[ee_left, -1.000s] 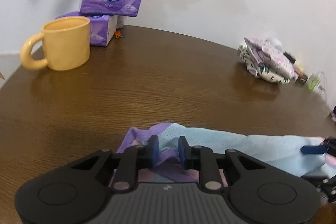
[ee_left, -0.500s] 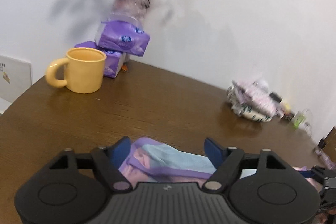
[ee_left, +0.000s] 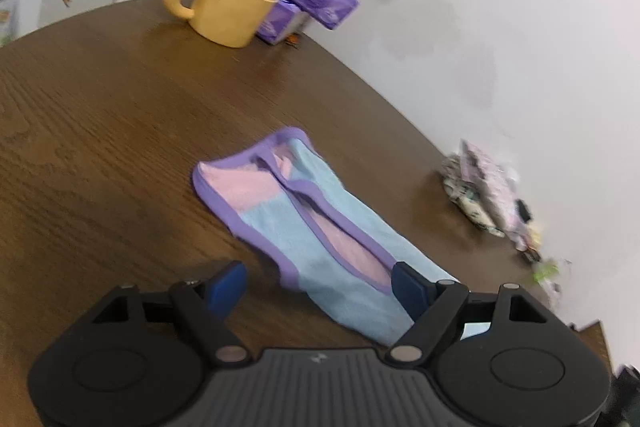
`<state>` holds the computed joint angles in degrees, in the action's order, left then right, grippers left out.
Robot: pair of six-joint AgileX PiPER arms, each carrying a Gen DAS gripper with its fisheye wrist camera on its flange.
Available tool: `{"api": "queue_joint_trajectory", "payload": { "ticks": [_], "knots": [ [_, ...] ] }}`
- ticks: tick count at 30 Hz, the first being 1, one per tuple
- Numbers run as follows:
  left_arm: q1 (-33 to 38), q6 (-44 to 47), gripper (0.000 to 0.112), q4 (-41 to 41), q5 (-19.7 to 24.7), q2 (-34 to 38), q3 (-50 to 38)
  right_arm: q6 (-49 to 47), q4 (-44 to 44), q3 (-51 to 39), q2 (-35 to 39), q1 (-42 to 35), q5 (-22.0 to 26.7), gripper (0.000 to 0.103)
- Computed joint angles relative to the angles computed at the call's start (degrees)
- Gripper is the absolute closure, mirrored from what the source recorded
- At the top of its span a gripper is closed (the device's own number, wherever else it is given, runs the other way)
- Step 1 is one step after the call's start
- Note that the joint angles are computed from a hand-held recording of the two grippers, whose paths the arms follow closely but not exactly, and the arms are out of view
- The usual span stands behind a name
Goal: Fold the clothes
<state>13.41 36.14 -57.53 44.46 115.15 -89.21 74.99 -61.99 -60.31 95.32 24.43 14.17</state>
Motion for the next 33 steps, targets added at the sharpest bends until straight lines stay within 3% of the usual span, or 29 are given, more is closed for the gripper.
{"api": "queue_joint_trajectory", "payload": {
  "ticks": [4,11,17,20,25,27,29,32,33],
  "knots": [
    [-3.3,-5.4,0.033,2.2,-6.6,3.5,-4.6,7.9,-7.9,1.5,-0.7,-0.3,-2.4,0.003],
    [-7.4,-14.4,0.037,9.3,-13.4,6.8,-9.2,15.8,-15.2,3.3,-1.4,-0.8,-3.1,0.002],
    [-12.3,-31.2,0.037,30.9,-22.0,5.7,-8.0,19.0,-17.3,4.9,-2.3,-2.1,-2.4,0.002],
    [-13.6,-38.2,0.036,38.4,-22.5,6.3,-9.0,21.0,-19.6,5.4,-2.4,-2.5,-3.0,0.002],
    [-15.2,-46.3,0.037,47.5,-19.1,8.5,-13.9,20.7,-19.9,5.4,-2.1,-2.9,-3.9,0.002],
    [-16.7,-50.7,0.043,55.1,-16.9,9.3,-15.8,18.0,-17.5,5.2,-2.1,-2.9,-3.8,0.002],
    [-18.2,-53.9,0.072,61.8,-14.4,10.2,-18.0,15.0,-15.1,5.0,-2.1,-3.0,-3.5,0.002],
    [-18.6,-52.9,0.099,61.7,-15.2,10.4,-17.4,10.7,-11.9,4.8,-2.1,-3.3,-3.0,0.002],
    [-18.6,-52.8,0.099,61.1,-16.0,10.1,-16.6,9.5,-10.9,4.8,-2.2,-3.5,-3.0,0.002]
  ]
}}
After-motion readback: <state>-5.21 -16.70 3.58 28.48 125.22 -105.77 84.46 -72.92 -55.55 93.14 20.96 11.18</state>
